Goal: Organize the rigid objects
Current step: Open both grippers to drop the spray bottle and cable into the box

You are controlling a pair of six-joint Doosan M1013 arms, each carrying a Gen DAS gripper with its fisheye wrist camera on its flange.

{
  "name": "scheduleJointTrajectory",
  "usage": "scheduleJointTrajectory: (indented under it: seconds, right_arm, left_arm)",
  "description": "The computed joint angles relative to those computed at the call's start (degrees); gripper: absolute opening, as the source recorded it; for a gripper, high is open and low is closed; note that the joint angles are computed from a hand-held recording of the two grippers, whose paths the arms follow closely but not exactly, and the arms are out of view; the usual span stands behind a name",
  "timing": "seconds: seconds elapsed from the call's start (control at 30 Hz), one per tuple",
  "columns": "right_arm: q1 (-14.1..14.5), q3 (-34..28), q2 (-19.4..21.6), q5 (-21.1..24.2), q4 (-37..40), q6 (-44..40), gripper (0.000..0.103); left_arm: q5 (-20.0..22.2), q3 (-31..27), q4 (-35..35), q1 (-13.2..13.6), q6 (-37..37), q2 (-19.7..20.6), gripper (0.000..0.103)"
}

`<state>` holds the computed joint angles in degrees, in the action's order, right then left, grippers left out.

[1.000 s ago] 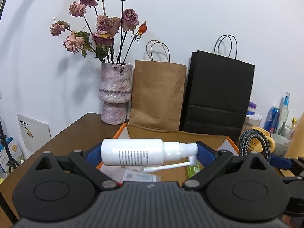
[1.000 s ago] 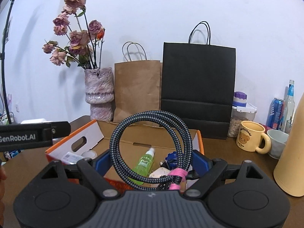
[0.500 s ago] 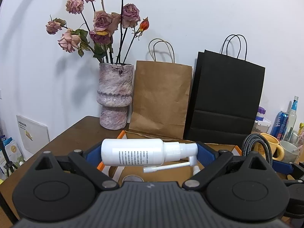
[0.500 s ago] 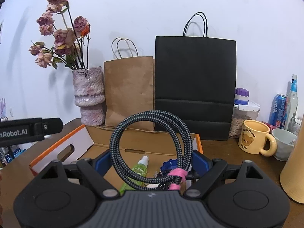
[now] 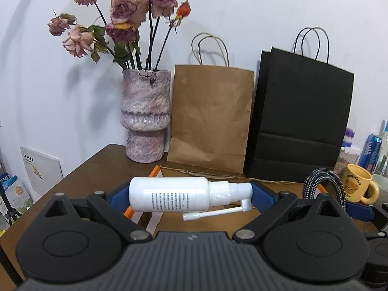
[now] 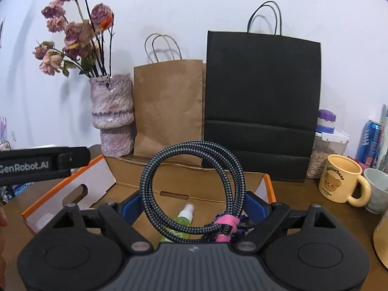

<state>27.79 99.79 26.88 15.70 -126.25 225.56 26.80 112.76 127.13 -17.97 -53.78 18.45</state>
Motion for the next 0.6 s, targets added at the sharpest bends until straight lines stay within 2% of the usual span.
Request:
scheduleJointTrajectory:
  seconds: [0.33, 0.47, 0.5, 0.53, 0.6]
  right_arm:
    - [-0.6, -2.7, 2.1, -3.3, 12.7, -13.6, 0.087]
    - [-0.7, -2.8, 2.3, -3.7, 14.0, -14.9, 0.088]
    - [-0.7, -2.7, 2.3, -3.7, 13.3, -14.2, 0.089]
    - [-0.8, -2.7, 2.2, -3.8, 12.2, -13.2, 0.096]
    - [-0.6, -2.4, 2.2, -2.9, 8.9, -9.9, 0.103]
  left_arm:
    - [-2.0, -2.3, -5.7, 0.5, 7.8, 1.9, 0.1]
    - [-3.7, -2.7, -7.7, 0.8, 9.8, 2.0, 0.102]
    - [-3.8, -2.7, -7.7, 0.9, 9.8, 1.9, 0.103]
    - [-3.6, -2.7, -7.6, 0.8, 9.7, 1.9, 0.103]
    - [-3.3, -2.6, -8.0, 0.8, 10.2, 1.8, 0.103]
